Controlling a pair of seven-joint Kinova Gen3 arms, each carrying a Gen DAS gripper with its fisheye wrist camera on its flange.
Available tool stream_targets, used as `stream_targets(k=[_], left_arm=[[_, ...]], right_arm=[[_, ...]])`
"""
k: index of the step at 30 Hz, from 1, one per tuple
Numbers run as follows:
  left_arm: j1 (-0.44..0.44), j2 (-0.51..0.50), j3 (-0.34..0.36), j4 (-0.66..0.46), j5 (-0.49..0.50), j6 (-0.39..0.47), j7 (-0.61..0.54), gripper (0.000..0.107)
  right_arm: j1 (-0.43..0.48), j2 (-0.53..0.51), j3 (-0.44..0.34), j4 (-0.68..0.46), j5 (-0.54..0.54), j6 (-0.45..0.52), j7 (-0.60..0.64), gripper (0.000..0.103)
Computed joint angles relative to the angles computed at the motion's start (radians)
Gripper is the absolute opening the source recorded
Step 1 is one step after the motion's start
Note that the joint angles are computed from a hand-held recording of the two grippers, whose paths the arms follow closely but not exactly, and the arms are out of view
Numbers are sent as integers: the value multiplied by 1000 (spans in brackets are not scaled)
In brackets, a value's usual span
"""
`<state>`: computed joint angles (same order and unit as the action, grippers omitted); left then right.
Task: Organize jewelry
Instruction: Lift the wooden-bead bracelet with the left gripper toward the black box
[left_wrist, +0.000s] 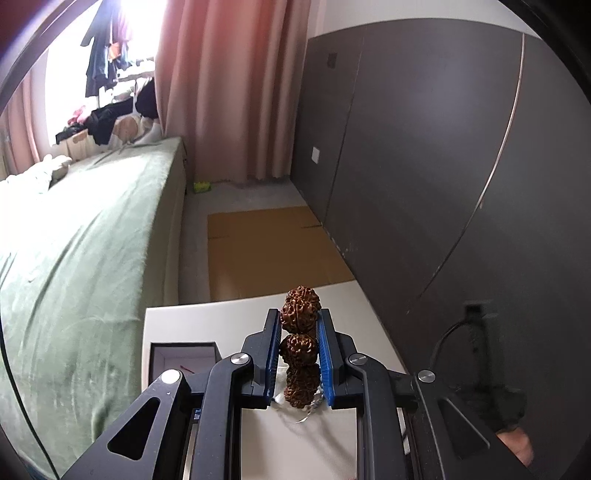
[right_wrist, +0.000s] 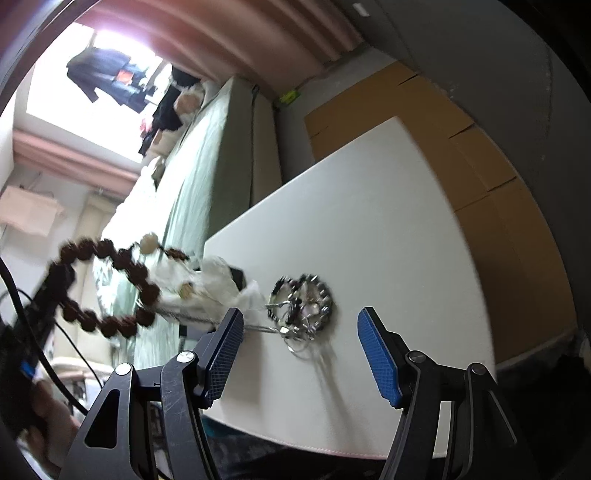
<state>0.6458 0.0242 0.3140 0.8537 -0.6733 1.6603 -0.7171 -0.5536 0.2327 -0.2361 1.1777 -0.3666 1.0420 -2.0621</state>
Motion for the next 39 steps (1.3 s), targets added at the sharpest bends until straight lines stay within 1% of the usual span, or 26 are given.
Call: stream_targets(k=[3, 6, 10, 16, 20, 22, 23, 25, 26, 27, 28, 30, 33, 37, 39], left_arm=[[12, -1, 7, -21, -32, 11, 2, 20], [23, -5, 13, -36, -63, 21, 8, 20], [39, 0, 23, -68, -107, 41, 5, 20], [48, -2, 21, -113, -122, 52, 8, 20], [49, -9, 28, -135, -122, 49, 15, 20], [50, -11, 33, -146, -127, 50, 13, 20], [51, -10, 37, -150, -132, 52, 12, 20], [57, -10, 43, -149, -160, 64, 10, 20], [59, -10, 44, -145, -175, 70, 11, 20], [56, -14, 40, -137, -177, 72, 15, 20], [48, -22, 35, -124, -168, 68, 23, 20], [16, -44, 28, -88, -140, 51, 37, 20], [-45, -81, 22, -27, -80, 15, 58, 20], [-111, -118, 15, 43, -12, -31, 71, 20], [-143, -140, 1, 87, 37, -67, 78, 20]], right_arm=[[-12, 23, -16, -9, -13, 7, 30, 65], [-15, 52, -35, -22, -53, 11, 78, 65], [-14, 68, -53, -14, -111, -11, 139, 65], [-49, 71, -55, -26, -102, -37, 183, 65], [-71, 67, -49, -28, -77, -51, 179, 65], [-92, 75, -41, -49, -46, -50, 159, 65], [-102, 73, -36, -48, -29, -57, 150, 63], [-90, 71, -44, -34, -44, -80, 162, 40], [-85, 76, -47, -40, -58, -78, 166, 15], [-71, 74, -58, -35, -65, -81, 167, 8], [-75, 68, -52, -33, -55, -81, 163, 7], [-103, 48, -19, -33, -3, -78, 129, 6], [-89, 24, -12, -12, 21, -79, 93, 6], [-90, 4, 22, 1, 102, -50, -21, 6], [-88, -6, 38, 9, 148, -38, -87, 5]])
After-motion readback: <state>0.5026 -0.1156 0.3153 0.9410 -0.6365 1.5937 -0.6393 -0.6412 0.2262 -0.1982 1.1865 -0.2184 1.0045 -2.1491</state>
